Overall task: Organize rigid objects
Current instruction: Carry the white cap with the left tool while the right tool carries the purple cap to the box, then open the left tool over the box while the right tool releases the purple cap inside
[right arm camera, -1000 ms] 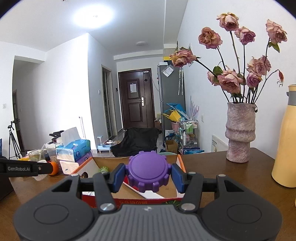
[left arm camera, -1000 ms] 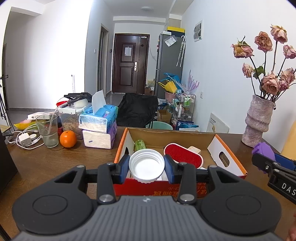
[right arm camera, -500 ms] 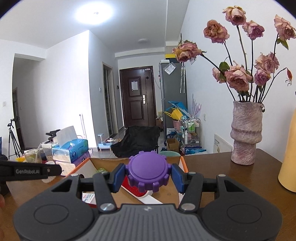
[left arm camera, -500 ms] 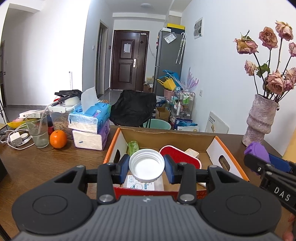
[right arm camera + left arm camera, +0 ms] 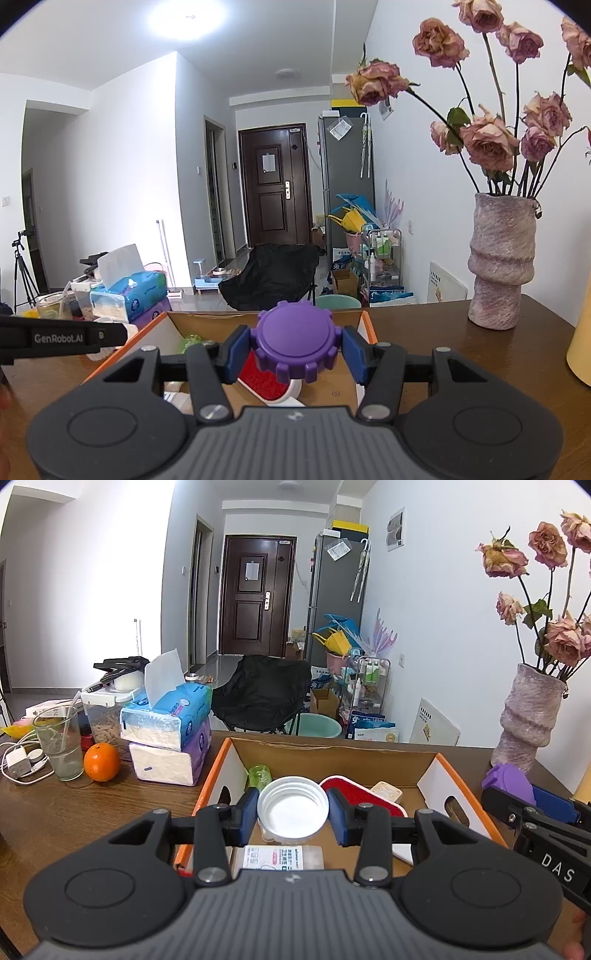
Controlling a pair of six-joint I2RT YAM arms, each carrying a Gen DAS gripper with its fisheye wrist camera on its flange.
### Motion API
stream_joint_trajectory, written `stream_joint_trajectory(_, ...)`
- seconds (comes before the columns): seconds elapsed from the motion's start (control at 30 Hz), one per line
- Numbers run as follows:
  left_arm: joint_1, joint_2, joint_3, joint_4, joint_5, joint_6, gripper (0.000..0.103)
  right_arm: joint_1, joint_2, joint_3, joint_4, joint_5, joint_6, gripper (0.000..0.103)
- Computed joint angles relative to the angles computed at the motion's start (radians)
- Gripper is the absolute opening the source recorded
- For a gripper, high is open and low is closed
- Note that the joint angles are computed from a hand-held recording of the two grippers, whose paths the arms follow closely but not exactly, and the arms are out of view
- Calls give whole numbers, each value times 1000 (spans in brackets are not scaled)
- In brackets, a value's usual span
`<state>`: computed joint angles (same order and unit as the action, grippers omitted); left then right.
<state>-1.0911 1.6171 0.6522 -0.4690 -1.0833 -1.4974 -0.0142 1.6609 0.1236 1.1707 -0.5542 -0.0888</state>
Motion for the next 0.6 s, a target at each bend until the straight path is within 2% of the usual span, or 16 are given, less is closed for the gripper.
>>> stream_joint_trajectory(0.6,220,-1,-88,397,81,385,41,126,172,183,-22,112,17,53)
